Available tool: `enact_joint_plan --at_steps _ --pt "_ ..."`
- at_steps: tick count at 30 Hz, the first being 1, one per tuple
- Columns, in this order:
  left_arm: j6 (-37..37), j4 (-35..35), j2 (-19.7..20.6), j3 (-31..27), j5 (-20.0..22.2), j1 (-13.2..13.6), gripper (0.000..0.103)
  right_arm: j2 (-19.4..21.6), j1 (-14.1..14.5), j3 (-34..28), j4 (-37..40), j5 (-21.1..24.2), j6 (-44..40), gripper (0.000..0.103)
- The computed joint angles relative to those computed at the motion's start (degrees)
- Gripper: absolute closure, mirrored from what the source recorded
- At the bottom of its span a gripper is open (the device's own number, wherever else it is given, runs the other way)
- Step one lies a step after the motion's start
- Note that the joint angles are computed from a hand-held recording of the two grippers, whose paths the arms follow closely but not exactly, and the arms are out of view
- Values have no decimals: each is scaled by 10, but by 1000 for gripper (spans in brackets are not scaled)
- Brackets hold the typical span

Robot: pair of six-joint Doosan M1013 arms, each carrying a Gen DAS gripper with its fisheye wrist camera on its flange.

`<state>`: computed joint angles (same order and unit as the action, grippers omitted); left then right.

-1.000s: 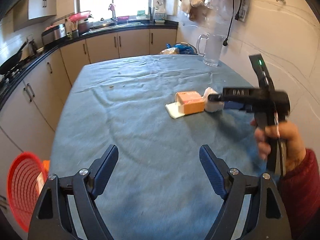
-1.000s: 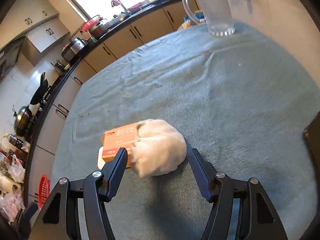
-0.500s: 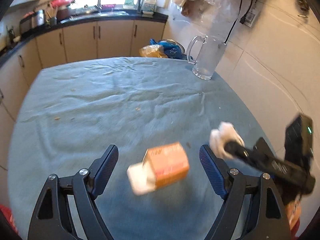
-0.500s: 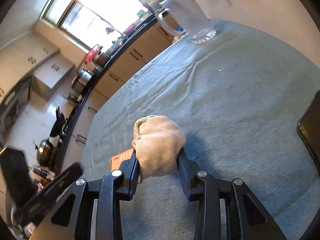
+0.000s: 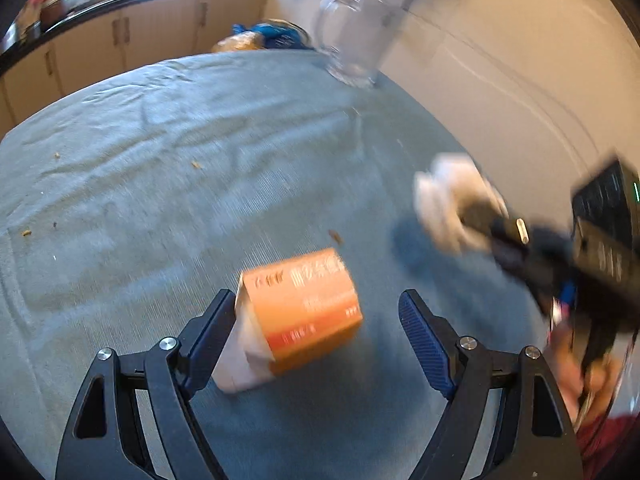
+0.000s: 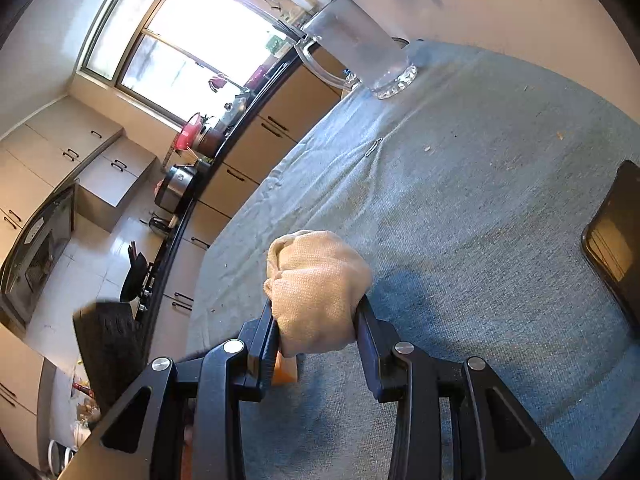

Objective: Collect trash
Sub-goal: 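Grasp the orange box with the left tool while the right tool grasps the white cloth bundle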

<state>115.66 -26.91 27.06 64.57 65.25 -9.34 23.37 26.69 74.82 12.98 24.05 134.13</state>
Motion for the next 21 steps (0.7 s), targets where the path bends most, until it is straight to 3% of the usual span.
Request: enact_joint_plan --at_steps 3,6,9,14,18,21 --pt "40 11 -25 39 4 -6 21 -2 -1 4 1 -4 1 65" --pt "61 71 -57 84 -56 -24 21 -3 1 3 -14 -6 11 65" --pt "36 74 -63 91 -65 -26 21 -5 2 4 -26 -6 19 65" --pt "-14 140 -76 111 -144 -43 21 -4 1 4 -24 -4 19 65" --pt "-23 160 -70 101 -138 -46 21 -3 1 2 -13 -4 8 65" --pt "-15 138 -59 87 -124 -45 21 -2 1 1 -20 -4 12 65"
